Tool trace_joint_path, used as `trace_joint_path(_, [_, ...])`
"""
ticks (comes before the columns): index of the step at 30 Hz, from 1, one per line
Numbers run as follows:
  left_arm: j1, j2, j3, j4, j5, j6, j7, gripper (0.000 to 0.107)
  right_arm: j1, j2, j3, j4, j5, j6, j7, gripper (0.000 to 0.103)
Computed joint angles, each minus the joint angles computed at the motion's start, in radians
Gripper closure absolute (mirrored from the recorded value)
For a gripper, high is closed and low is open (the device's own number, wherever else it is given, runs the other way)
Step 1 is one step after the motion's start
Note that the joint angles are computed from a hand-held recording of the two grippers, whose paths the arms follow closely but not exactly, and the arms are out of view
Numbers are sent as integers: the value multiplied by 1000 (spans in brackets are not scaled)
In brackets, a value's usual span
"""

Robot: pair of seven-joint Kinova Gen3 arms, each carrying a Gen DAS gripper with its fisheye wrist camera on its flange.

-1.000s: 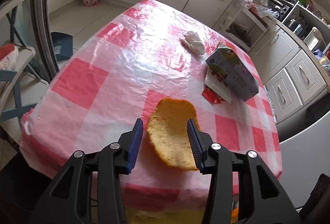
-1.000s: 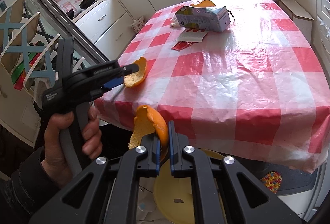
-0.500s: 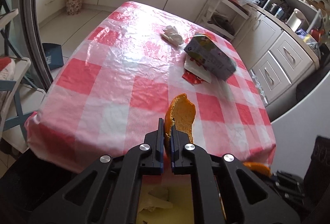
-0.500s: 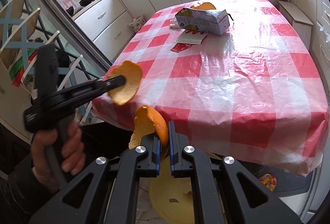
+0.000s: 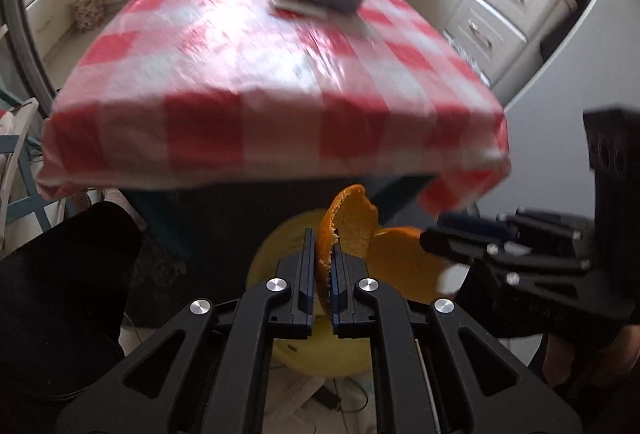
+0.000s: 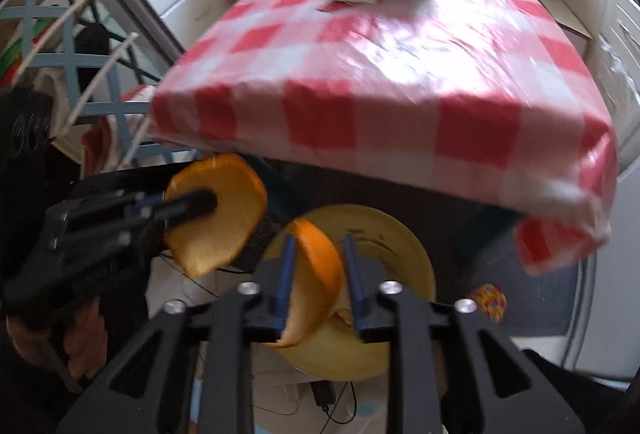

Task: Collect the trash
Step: 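Lower both peels into the yellow bucket and open both tools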

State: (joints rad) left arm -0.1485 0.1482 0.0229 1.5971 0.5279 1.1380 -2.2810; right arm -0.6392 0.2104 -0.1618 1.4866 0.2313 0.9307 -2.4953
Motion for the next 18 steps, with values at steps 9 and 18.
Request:
trace_joint_path(9, [5, -93, -22, 91, 0, -64, -54, 61, -23, -59, 7, 85, 105, -60, -203, 58])
trace_joint_path(18, [41, -224, -72, 193, 21, -250, -90, 39, -30, -67, -13, 122, 183, -108, -325, 52])
